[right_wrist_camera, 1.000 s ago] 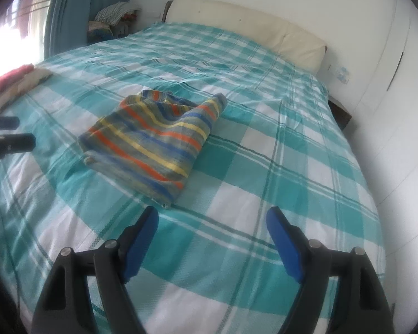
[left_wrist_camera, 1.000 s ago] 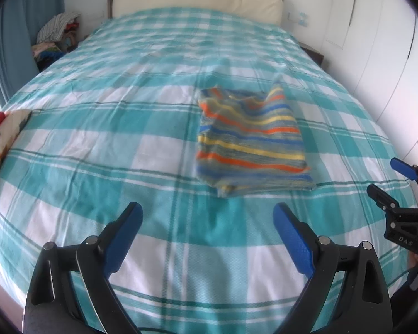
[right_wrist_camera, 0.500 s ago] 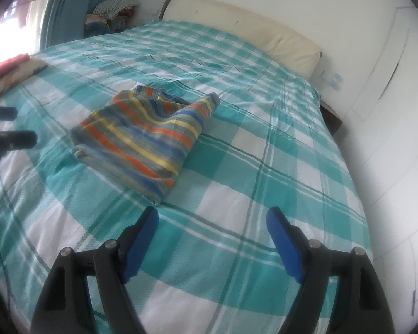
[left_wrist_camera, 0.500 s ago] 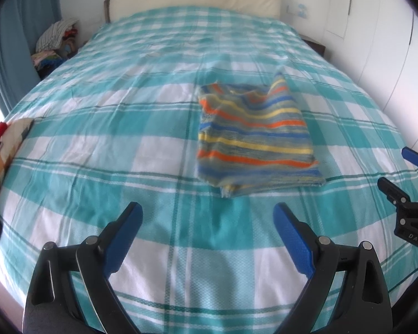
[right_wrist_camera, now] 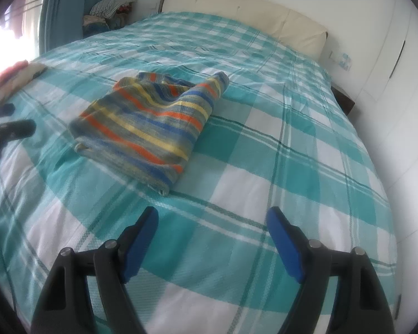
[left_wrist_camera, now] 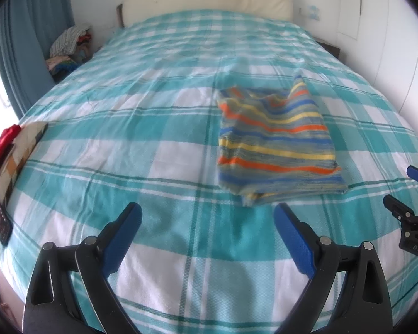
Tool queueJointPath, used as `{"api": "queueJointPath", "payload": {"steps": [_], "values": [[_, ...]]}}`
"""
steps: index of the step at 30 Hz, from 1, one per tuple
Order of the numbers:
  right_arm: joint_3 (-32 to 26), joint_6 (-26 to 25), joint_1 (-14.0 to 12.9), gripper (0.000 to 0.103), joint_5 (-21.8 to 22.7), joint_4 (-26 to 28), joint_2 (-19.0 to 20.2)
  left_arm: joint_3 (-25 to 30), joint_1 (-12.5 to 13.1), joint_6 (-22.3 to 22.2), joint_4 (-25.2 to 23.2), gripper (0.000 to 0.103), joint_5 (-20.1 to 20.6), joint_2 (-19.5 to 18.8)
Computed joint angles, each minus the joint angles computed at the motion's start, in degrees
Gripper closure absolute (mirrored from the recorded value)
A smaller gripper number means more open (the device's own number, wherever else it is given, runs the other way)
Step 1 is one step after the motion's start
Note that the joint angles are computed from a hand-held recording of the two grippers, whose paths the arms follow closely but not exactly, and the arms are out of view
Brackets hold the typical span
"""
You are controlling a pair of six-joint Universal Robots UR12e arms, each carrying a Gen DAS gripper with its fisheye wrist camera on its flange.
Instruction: Fold small clothes
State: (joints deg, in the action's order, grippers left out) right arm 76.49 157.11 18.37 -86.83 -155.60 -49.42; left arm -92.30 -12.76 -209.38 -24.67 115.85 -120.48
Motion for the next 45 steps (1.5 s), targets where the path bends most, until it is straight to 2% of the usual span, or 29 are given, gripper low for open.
{"api": "queueJointPath", "payload": {"steps": [2,4,6,8,10,11,13,15,17,18,21,23,27,45], "values": [[0.06,2.25,-0.38,0.019,-0.40,-1.72,0.72,-0.20,0.04,-1.10,1.65,0.006,0.00,-0.50],[0.06,5.27,-0.95,0.019,-1.46,-3.46,1.58,-0.33,0.23,-2.37,3.43,0.006,-1.95,-1.30],[-0.06,8.33,-1.93,0.014,-0.57,-4.84,2.52,-0.15,0.28,-2.01,5.52,0.006,-4.03,-2.52],[-0.31,10.68,-2.80,0.013,-0.88,-5.93,3.71,0.50,-0.16,-1.13,6.19,0.006,-2.95,-3.76],[-1.26,12.97,-3.58,0.012,-1.35,-2.62,4.60,0.86,-0.93,0.42,7.61,0.006,-0.21,-5.01],[-1.54,15.36,-4.44,0.003,1.37,-0.88,4.83,0.84,-1.25,1.31,8.79,0.006,0.81,-5.56],[-1.49,17.79,-5.58,0.000,5.70,-0.68,4.89,1.54,-1.44,2.33,8.23,0.005,-0.01,-6.45],[-1.59,17.76,-5.43,0.000,5.18,-0.84,5.06,2.92,-0.97,4.41,6.02,0.001,-3.93,-7.19],[-1.66,16.76,-4.75,0.000,2.58,-1.50,5.26,5.30,-0.56,5.87,0.44,0.000,-6.14,-8.39],[-1.62,16.34,-4.48,0.000,1.54,-1.71,5.29,5.66,-0.25,5.75,-0.33,0.000,-7.28,-8.70],[-1.53,16.33,-4.55,0.000,1.59,-1.80,5.27,4.09,0.63,4.81,2.89,0.000,-10.48,-8.03],[-1.18,16.71,-4.83,0.000,2.61,-2.11,5.09,3.54,0.55,4.82,4.35,0.000,-10.32,-7.97],[-1.14,16.68,-4.87,0.000,2.64,-2.46,5.17,4.45,0.02,5.46,2.50,0.000,-8.51,-8.24],[-1.00,17.18,-5.04,0.000,3.53,-2.97,5.19,4.20,0.26,5.27,2.97,0.000,-9.12,-8.25]]}}
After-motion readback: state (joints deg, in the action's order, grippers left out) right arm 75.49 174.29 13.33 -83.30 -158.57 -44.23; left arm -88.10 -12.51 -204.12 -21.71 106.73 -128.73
